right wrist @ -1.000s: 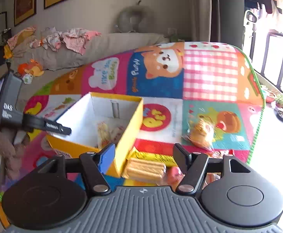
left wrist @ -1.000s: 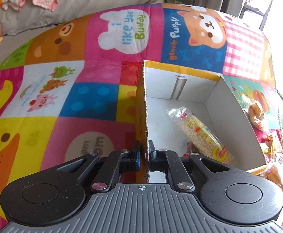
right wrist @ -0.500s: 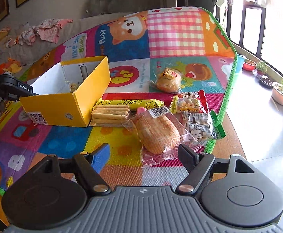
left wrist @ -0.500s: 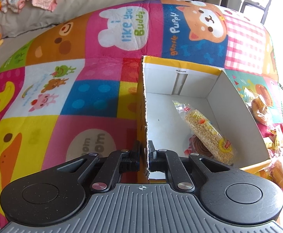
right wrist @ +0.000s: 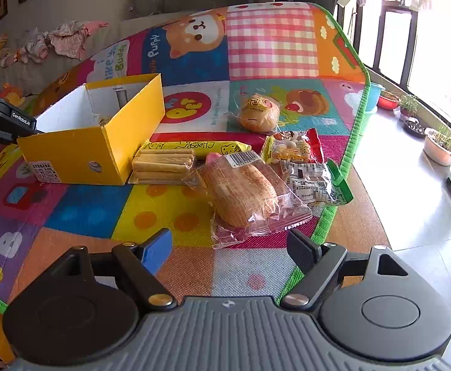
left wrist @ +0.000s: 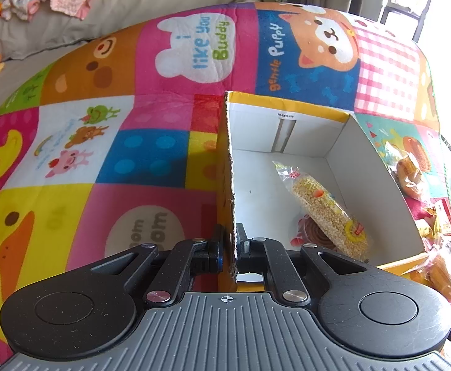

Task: Organize objects
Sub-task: 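Move the right gripper to the bagged bread loaf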

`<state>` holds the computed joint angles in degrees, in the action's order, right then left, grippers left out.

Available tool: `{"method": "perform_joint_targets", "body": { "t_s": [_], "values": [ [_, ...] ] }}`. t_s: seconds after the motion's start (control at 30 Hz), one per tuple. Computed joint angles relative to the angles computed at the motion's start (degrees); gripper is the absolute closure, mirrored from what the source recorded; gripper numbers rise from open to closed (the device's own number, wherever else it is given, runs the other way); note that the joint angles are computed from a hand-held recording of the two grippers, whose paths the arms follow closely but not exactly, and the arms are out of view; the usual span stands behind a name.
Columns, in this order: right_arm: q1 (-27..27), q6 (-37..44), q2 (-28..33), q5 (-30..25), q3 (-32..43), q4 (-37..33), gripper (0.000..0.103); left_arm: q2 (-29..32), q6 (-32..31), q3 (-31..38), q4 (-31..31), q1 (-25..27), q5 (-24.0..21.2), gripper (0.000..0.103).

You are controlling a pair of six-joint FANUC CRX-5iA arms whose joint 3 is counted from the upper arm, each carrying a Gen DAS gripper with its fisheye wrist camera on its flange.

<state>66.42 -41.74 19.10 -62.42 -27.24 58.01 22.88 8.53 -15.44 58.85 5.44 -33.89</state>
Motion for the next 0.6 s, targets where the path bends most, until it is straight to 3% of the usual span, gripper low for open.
{"method": "perform_joint_targets", "body": {
  "t_s": [0.6],
  "values": [
    [-3.61,1.46,-0.31,-1.16,-1.90,2.94,0.021,0.09,0.01,0.27,-0.49,0.09,-0.39,0.094]
  ]
}}
